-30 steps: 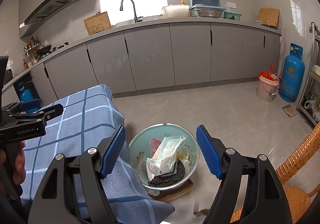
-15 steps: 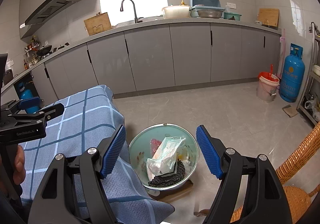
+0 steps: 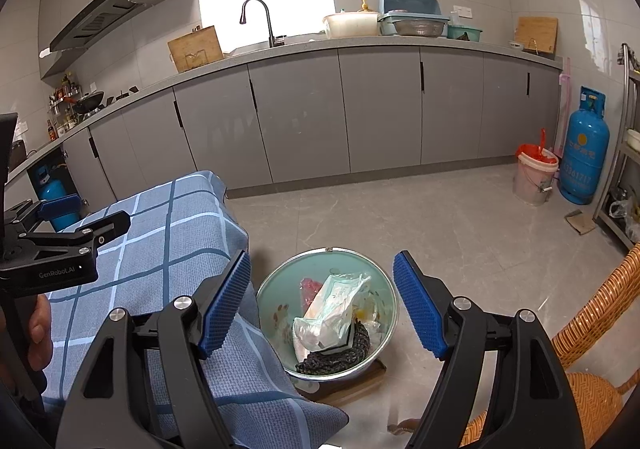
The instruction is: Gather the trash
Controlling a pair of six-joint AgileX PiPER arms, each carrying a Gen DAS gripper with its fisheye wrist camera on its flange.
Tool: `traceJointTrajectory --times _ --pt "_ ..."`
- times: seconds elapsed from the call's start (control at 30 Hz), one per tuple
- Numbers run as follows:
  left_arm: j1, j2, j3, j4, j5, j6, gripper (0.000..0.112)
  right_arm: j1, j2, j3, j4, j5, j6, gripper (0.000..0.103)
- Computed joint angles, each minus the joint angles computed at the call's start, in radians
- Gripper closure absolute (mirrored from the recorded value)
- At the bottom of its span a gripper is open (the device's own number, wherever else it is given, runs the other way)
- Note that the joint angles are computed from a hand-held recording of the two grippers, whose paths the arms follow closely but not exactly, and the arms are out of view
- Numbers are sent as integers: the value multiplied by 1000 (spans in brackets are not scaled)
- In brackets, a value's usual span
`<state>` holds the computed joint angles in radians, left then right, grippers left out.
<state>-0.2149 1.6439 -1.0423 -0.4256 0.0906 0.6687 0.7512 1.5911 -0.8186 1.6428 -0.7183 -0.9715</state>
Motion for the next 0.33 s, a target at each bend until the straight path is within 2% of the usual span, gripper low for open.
traceJointTrajectory --times 0.13,0.33 --pt "6 -3 -5 -10 15 2 14 4 -10 6 3 -6 -3 27" --pt "20 -7 -7 -177 43 169 14 6 -12 8 3 -9 -3 27"
